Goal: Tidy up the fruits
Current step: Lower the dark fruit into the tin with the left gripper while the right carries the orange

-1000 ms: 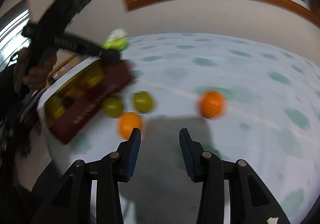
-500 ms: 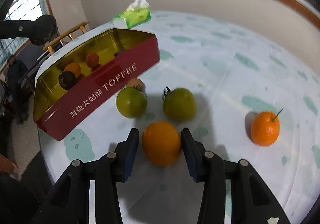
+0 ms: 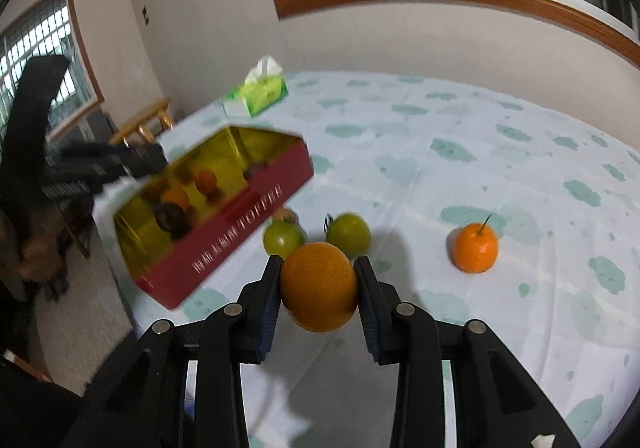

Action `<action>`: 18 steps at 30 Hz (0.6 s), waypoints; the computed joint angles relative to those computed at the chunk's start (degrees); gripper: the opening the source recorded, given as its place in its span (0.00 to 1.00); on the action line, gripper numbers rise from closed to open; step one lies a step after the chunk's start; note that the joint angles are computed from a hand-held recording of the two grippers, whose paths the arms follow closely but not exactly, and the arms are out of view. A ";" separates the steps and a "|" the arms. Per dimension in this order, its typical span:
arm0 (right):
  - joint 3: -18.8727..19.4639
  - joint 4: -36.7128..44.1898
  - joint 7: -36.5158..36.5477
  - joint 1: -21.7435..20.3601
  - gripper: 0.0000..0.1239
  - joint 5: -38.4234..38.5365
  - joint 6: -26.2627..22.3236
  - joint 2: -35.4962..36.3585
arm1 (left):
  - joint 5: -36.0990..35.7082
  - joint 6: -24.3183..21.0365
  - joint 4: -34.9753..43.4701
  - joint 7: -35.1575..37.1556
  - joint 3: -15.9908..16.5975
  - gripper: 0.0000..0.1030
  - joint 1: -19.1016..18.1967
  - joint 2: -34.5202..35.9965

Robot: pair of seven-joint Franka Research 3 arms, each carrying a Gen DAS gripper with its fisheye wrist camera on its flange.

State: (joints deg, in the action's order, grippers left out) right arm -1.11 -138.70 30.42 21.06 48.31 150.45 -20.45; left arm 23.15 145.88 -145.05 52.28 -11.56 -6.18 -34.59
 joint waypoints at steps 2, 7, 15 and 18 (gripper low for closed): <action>-0.56 0.47 -0.16 0.31 0.27 1.40 -0.57 -0.93 | 1.73 -0.19 0.10 -1.59 -1.36 0.33 1.31 0.14; -0.36 1.16 0.06 0.65 0.27 2.43 -1.29 -2.11 | 5.03 -0.73 -0.03 -4.66 -2.57 0.33 2.71 0.40; 0.60 1.42 1.05 1.55 0.27 1.47 -1.27 -2.12 | 8.33 -1.31 -0.54 -7.58 -2.76 0.34 3.27 1.22; 0.72 1.38 1.17 1.83 0.27 1.19 -1.22 -2.30 | 9.48 -1.30 -0.77 -8.86 -2.89 0.34 3.67 1.45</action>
State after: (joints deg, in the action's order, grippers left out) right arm -0.39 -137.32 31.59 22.89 49.50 149.24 -22.75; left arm 32.63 144.58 -145.82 43.42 -14.45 -2.51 -33.13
